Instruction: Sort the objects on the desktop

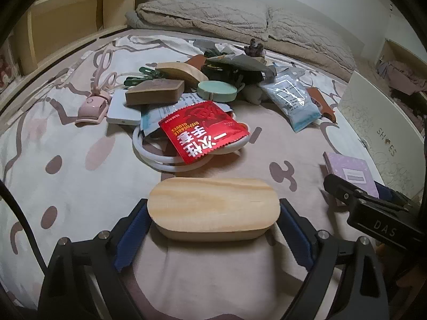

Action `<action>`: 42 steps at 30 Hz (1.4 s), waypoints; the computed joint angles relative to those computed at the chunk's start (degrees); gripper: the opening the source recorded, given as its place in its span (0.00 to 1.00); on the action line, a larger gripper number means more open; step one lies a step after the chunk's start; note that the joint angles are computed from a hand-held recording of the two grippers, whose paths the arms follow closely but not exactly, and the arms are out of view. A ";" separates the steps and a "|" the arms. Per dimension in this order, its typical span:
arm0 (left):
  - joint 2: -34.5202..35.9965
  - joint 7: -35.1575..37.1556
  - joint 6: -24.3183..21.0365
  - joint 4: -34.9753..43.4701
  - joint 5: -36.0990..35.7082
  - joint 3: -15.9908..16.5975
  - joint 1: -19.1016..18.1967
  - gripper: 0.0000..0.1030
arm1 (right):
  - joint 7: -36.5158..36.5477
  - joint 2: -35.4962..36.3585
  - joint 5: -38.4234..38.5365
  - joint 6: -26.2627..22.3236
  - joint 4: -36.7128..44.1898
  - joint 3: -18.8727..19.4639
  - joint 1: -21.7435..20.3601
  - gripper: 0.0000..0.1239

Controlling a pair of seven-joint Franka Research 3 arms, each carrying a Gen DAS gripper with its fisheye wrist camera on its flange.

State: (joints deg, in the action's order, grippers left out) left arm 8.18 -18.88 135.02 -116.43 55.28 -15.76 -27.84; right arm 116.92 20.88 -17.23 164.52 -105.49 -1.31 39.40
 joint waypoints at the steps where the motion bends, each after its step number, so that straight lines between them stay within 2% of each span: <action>1: 0.00 0.10 -0.42 0.11 0.13 -0.03 -0.11 0.89 | -0.12 -0.08 0.17 0.20 -0.11 0.12 -0.12 0.79; 5: -0.22 0.05 -2.33 0.36 0.84 -0.20 -0.51 0.89 | -2.21 -0.48 3.09 1.01 -0.80 1.93 -1.71 0.79; 21: -2.42 -3.28 -0.76 -1.91 1.31 -0.60 0.61 0.87 | -7.85 -2.19 9.20 2.44 -2.89 3.68 -2.37 0.79; 31: -2.84 -2.96 -3.55 -1.74 1.42 -1.10 0.43 0.87 | -9.90 -3.53 10.86 2.37 -3.84 4.57 -2.80 0.79; 42: -4.28 -3.34 -3.76 -2.72 1.50 -1.69 0.67 0.87 | -16.14 -8.87 18.05 6.71 -8.86 8.29 -5.91 0.79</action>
State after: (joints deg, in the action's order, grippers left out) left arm 3.90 -22.22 131.26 -119.14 56.78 -17.45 -27.17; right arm 100.77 12.01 0.83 171.23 -114.35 6.98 33.50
